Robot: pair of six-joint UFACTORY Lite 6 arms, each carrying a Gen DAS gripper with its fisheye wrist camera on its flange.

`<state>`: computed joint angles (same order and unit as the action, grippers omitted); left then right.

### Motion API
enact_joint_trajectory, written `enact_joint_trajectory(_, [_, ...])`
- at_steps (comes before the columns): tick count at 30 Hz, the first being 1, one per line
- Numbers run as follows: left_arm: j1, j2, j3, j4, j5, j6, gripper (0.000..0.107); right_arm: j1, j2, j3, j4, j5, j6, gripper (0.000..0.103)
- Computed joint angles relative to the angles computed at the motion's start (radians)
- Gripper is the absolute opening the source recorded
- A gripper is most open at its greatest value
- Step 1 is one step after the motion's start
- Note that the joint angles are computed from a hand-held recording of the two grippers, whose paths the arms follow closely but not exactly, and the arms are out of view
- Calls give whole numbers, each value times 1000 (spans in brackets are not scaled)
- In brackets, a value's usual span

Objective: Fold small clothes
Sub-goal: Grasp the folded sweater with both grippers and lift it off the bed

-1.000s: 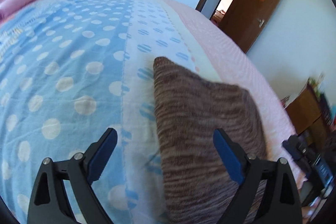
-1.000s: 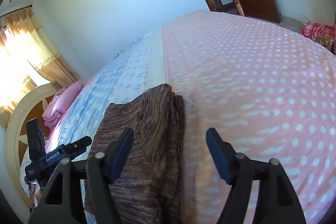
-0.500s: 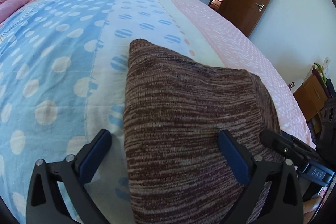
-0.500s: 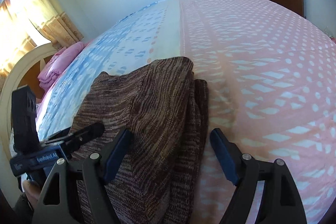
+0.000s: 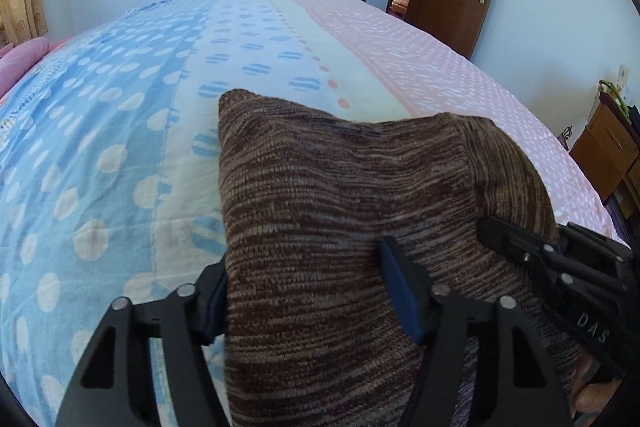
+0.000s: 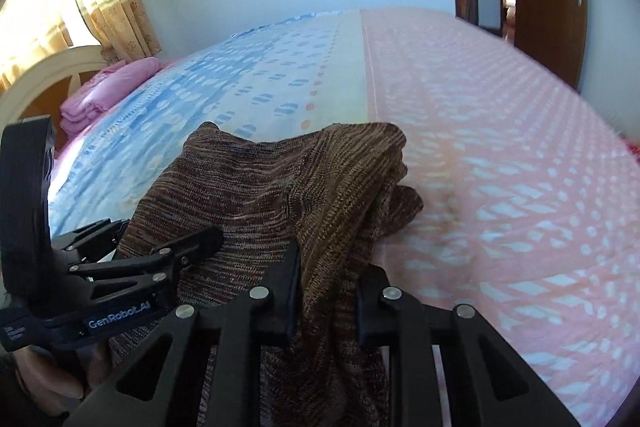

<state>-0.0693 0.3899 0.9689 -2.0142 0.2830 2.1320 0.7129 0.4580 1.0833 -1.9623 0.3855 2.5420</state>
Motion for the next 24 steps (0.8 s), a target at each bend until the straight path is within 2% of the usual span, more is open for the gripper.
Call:
enact_joint_trajectory(3, [8, -31, -32, -54, 20, 65, 46, 96, -34, -19, 157, 124, -102, 20])
enact_joint_trajectory(4, [18, -51, -50, -50, 34, 66, 37, 131, -44, -20, 206, 162, -127, 20])
enact_joint_trajectory(5, [34, -72, -67, -16, 56, 37, 33, 180, -57, -19, 268, 215, -166, 20])
enact_joint_trajectory(10, [126, -235, -194, 133, 190, -93, 31, 403, -102, 22, 500, 486, -367, 20])
enact_joint_trajectory(13, [158, -432, -320, 155, 214, -68, 31, 536, -145, 31, 588, 646, -421, 20])
enact_joint_trajectory(16, [221, -631, -419, 298, 265, -172, 30, 660, -174, 57, 649, 783, -436, 20])
enact_joint_trajectory(20, [350, -852, -486, 551, 419, -396, 30, 821, -222, 79, 716, 954, -418, 20])
enact_joint_trajectory(24, [433, -1082, -536, 706, 560, -545, 30, 953, -242, 127, 760, 1118, -401, 20])
